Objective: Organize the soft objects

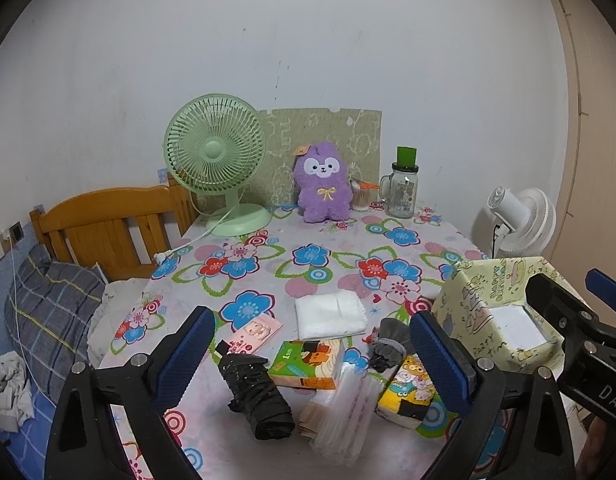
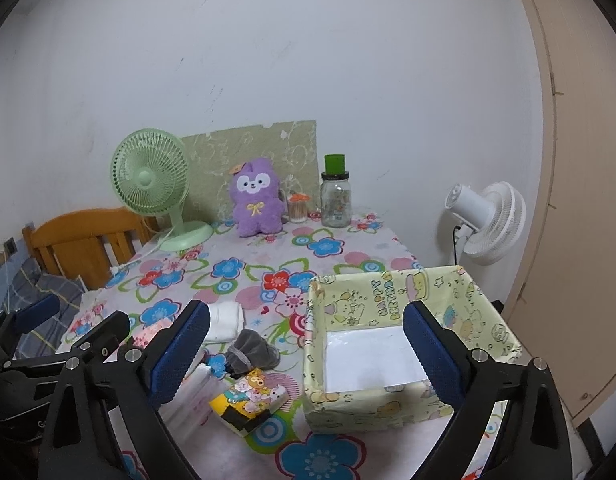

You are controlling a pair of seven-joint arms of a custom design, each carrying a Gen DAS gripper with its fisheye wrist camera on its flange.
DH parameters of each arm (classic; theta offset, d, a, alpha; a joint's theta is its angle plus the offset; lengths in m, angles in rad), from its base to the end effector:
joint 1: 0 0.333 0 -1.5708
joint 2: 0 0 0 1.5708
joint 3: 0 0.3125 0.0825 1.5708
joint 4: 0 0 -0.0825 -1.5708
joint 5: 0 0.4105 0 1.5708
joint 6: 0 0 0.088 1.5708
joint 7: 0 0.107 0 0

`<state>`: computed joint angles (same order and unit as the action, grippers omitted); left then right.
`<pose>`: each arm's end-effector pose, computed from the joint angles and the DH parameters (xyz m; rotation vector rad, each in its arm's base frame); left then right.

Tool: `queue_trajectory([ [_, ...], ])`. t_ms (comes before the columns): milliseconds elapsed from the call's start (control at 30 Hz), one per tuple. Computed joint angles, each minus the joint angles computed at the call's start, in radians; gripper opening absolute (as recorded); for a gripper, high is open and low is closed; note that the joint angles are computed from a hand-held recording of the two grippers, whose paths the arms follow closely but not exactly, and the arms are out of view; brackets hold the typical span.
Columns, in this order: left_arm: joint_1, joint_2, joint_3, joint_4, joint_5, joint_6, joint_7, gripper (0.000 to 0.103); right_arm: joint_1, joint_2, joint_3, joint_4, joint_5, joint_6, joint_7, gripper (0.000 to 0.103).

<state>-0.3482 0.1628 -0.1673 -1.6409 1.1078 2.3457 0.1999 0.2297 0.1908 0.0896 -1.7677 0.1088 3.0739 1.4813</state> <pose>0.6043 -0.3178 0.5763 -1.7289 1.3174 -0.7544 0.6556 0.2020 0.5772 -1.6923 1.2576 -0.7410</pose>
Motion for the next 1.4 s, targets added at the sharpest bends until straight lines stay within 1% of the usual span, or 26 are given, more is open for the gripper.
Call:
queue_trajectory([
  [67,0.006,-0.002,0.002,-0.006,-0.010,0.007,0.007,0.098,0.008,0.010,-0.003,0.011,-0.008,-0.013,0.007,0.097],
  [167,0.015,0.001,0.005,-0.013,-0.030,0.026,0.022,0.097,0.002,0.026,0.013,0.030,0.013,-0.039,-0.005,0.095],
  [300,0.031,0.005,0.010,-0.028,-0.071,0.047,0.053,0.097,0.021,0.055,0.004,0.061,0.000,-0.071,0.010,0.092],
  [367,0.038,0.009,0.014,-0.032,-0.091,0.053,0.066,0.095,0.028,0.070,0.003,0.077,-0.004,-0.089,0.018,0.092],
  [433,0.042,0.012,0.018,-0.036,-0.108,0.057,0.073,0.095,0.040,0.087,-0.006,0.095,-0.017,-0.106,0.039,0.091],
  [600,0.054,0.018,0.025,-0.048,-0.147,0.074,0.098,0.095,0.052,0.114,-0.002,0.125,-0.029,-0.146,0.055,0.091],
  [967,0.076,0.021,0.033,-0.085,-0.228,0.091,0.152,0.094,0.074,0.152,0.005,0.157,-0.038,-0.200,0.073,0.088],
  [1067,0.082,0.023,0.035,-0.092,-0.249,0.098,0.171,0.092,0.084,0.161,0.000,0.163,-0.049,-0.212,0.082,0.086],
  [1167,0.086,0.026,0.037,-0.097,-0.266,0.104,0.181,0.091,0.092,0.174,0.000,0.177,-0.058,-0.235,0.085,0.084],
  [1300,0.090,0.034,0.040,-0.101,-0.290,0.112,0.195,0.090,0.104,0.194,-0.006,0.196,-0.072,-0.257,0.101,0.084],
  [1400,0.091,0.046,0.041,-0.097,-0.311,0.112,0.215,0.088,0.121,0.210,-0.023,0.211,-0.098,-0.282,0.133,0.084],
])
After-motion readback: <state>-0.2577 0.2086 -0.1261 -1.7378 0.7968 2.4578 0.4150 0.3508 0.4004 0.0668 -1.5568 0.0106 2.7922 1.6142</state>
